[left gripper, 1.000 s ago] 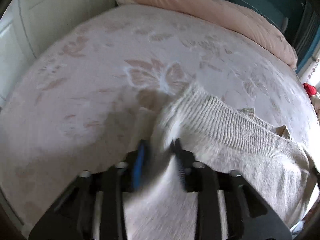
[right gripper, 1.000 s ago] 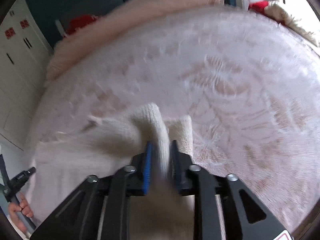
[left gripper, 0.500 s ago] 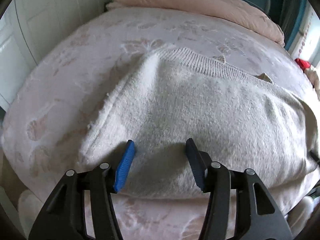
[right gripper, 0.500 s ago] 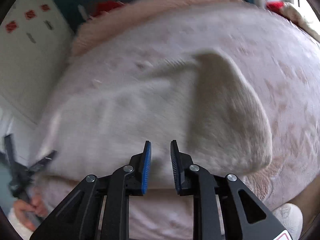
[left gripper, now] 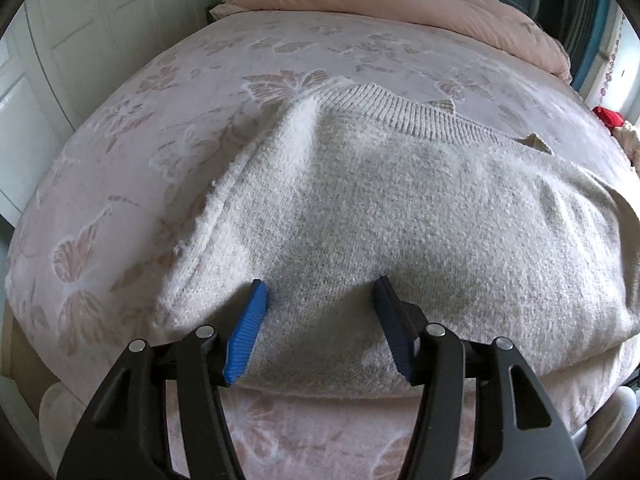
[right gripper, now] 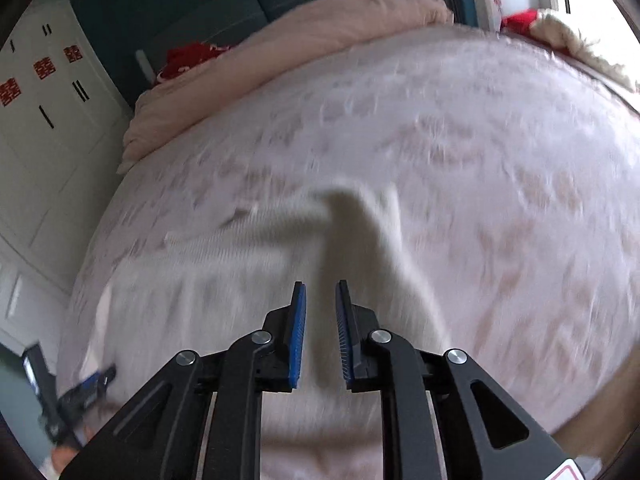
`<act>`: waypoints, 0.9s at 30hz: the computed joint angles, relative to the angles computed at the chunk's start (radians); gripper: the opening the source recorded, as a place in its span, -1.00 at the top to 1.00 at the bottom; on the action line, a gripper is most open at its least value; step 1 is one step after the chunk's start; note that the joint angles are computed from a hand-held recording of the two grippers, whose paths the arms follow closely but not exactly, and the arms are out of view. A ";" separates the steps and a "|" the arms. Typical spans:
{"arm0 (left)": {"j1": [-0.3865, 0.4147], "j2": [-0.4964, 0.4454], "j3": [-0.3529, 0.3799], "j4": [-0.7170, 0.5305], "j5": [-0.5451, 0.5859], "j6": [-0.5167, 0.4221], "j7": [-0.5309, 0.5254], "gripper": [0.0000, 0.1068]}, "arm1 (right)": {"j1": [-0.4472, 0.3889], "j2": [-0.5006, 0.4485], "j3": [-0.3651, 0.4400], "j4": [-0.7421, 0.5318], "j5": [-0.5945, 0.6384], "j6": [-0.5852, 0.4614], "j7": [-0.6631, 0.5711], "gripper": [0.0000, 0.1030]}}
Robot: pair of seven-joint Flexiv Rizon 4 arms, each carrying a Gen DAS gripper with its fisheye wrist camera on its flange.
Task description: Fold small clothes
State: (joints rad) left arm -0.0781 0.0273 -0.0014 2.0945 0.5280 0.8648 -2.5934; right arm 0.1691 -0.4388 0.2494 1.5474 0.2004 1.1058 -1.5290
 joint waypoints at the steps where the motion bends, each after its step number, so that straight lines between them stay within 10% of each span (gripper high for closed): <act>1: -0.002 -0.004 -0.005 -0.010 0.006 -0.018 -0.003 -0.03 | -0.004 -0.041 0.007 -0.056 -0.012 -0.032 -0.005 0.73; 7: -0.002 -0.008 0.001 -0.012 -0.014 -0.021 0.024 -0.04 | 0.095 -0.183 -0.140 -0.174 -0.220 -0.206 0.144 0.94; 14: -0.005 -0.018 0.002 -0.017 -0.011 -0.020 0.026 -0.09 | 0.030 -0.085 -0.035 -0.055 -0.124 -0.005 0.082 0.89; 18: -0.011 -0.028 0.000 -0.030 0.006 -0.035 0.022 -0.10 | 0.070 -0.153 -0.092 -0.091 -0.234 -0.138 0.103 1.00; 27: -0.013 -0.028 0.002 -0.038 -0.004 -0.047 0.018 -0.11 | 0.056 0.063 0.058 0.115 -0.069 0.002 0.018 0.83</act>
State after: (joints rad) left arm -0.0908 -0.0011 0.0007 2.0564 0.5239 0.8175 -2.5753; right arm 0.2252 -0.3762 0.3073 1.6621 0.1314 1.1081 -1.5111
